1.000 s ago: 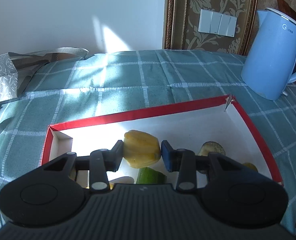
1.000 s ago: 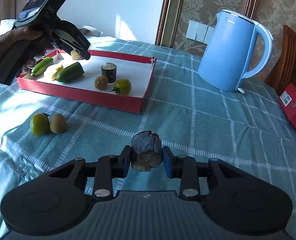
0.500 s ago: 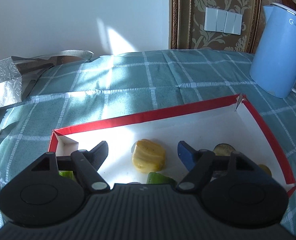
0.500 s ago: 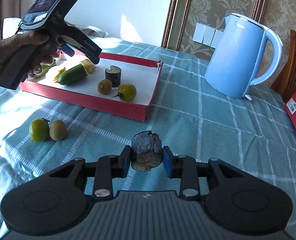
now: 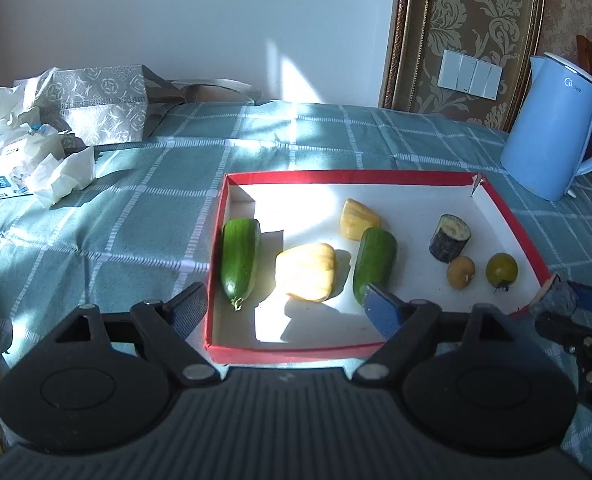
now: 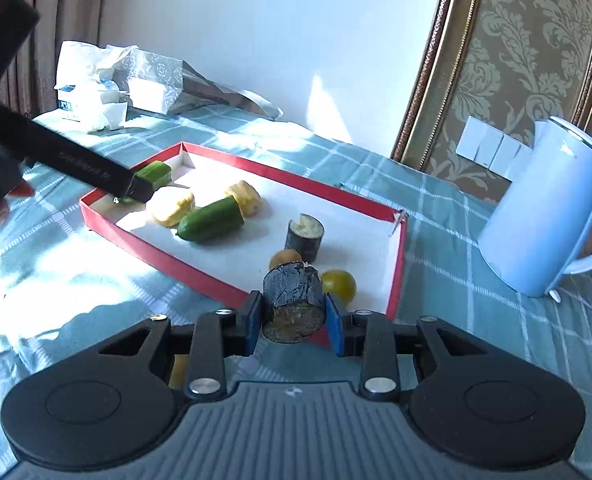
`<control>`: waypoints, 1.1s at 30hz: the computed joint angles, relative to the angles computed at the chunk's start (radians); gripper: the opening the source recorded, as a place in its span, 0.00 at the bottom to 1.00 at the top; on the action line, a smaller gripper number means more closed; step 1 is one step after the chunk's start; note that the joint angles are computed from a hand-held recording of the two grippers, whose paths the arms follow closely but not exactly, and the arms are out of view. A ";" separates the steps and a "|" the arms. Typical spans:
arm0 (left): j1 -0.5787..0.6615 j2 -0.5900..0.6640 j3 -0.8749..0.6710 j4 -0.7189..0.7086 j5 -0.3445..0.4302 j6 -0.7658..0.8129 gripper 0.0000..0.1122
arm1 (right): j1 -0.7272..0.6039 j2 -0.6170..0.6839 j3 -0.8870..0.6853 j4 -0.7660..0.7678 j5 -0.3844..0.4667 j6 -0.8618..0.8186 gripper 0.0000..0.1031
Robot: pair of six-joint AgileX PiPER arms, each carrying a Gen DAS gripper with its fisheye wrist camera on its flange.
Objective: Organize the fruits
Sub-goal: 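Lower the dark eggplant slice into the tray and open the right gripper, then close the left gripper on the green tomato on the cloth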
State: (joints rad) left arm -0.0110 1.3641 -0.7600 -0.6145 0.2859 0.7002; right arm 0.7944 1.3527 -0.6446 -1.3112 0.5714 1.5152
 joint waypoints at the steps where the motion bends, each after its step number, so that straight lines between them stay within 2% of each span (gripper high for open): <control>1: 0.027 -0.020 0.019 -0.024 0.022 0.034 0.75 | -0.017 0.023 -0.023 -0.005 -0.023 -0.007 0.32; 6: 0.139 -0.124 0.121 -0.060 0.078 0.106 0.75 | -0.104 0.170 -0.151 0.032 -0.143 -0.097 0.32; 8: 0.182 -0.151 0.142 -0.074 0.108 0.128 0.75 | -0.130 0.221 -0.201 0.102 -0.182 -0.175 0.32; 11: 0.229 -0.184 0.167 -0.074 0.139 0.142 0.75 | -0.146 0.296 -0.266 0.186 -0.200 -0.269 0.32; 14: 0.234 -0.221 0.199 -0.038 0.132 0.137 0.76 | -0.172 0.340 -0.314 0.341 -0.229 -0.411 0.32; 17: 0.222 -0.250 0.220 -0.021 0.135 0.141 0.76 | -0.170 0.340 -0.317 0.327 -0.235 -0.393 0.32; 19: 0.205 -0.258 0.226 -0.024 0.138 0.146 0.77 | -0.167 0.311 -0.300 0.295 -0.233 -0.361 0.32; 20: 0.188 -0.259 0.227 -0.019 0.137 0.138 0.77 | -0.166 0.285 -0.283 0.278 -0.230 -0.345 0.36; 23: 0.124 -0.256 0.228 -0.021 0.129 0.129 0.77 | -0.166 0.158 -0.180 0.148 -0.217 -0.180 0.38; 29: -0.061 -0.223 0.242 -0.042 0.077 0.136 0.77 | -0.153 -0.090 0.039 0.169 -0.096 -0.058 0.39; 33: -0.138 -0.175 0.243 -0.126 0.078 0.265 0.73 | -0.116 -0.192 0.144 0.223 -0.014 -0.036 0.39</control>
